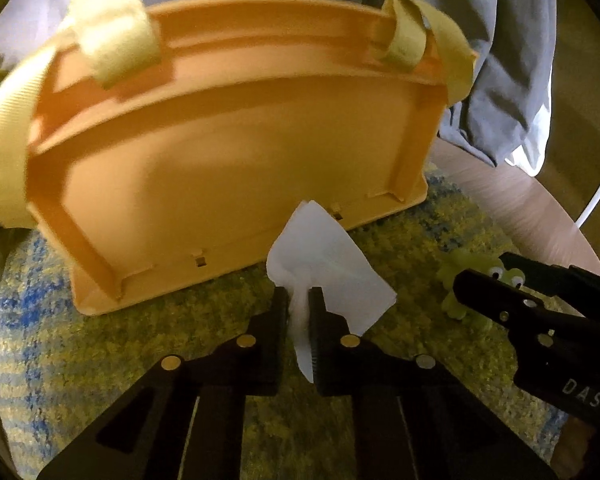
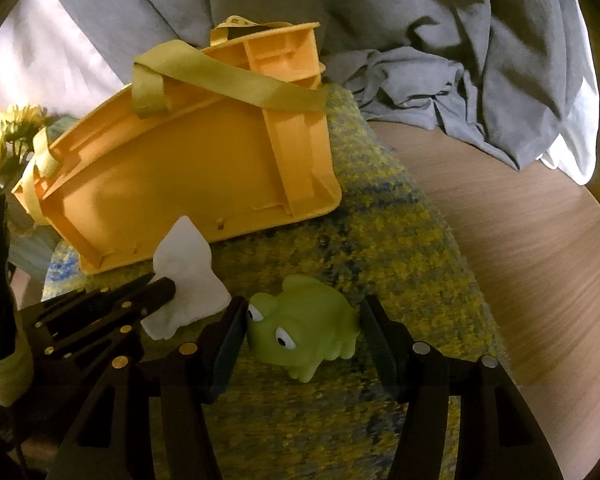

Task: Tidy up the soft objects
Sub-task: 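Lift the white tissue and green frog up over the orange crate with both tools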

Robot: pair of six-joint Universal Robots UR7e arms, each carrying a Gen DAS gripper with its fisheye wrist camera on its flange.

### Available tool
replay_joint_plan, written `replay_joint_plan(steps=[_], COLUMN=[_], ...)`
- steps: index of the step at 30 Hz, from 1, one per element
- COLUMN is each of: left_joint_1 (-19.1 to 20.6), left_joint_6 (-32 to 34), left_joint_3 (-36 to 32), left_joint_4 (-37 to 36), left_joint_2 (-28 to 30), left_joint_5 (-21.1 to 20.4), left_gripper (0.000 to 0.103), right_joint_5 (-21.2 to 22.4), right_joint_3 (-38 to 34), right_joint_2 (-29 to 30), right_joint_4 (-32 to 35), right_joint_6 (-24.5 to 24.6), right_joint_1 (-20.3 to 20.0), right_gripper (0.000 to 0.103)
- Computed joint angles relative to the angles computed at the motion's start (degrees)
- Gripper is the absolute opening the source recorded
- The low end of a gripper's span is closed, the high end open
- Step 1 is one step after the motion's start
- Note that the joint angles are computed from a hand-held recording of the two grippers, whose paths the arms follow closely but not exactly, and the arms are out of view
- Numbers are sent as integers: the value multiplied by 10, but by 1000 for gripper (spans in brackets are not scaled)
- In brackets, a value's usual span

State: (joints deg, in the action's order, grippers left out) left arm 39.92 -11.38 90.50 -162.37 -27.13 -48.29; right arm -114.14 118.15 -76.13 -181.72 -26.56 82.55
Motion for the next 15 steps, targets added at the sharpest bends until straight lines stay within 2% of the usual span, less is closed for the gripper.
replay_joint_plan(steps=[15], left_joint_1=[-26], left_joint_6=[-30], left_joint_3=[45], left_joint_4=[-37], left_joint_2=[-40], left_joint_5=[31], left_gripper=[12], right_joint_5=[21], right_joint_3=[11], right_joint_2=[-19], right_joint_4=[2], right_joint_6=[-11], right_joint_1=[11], right_gripper=[59])
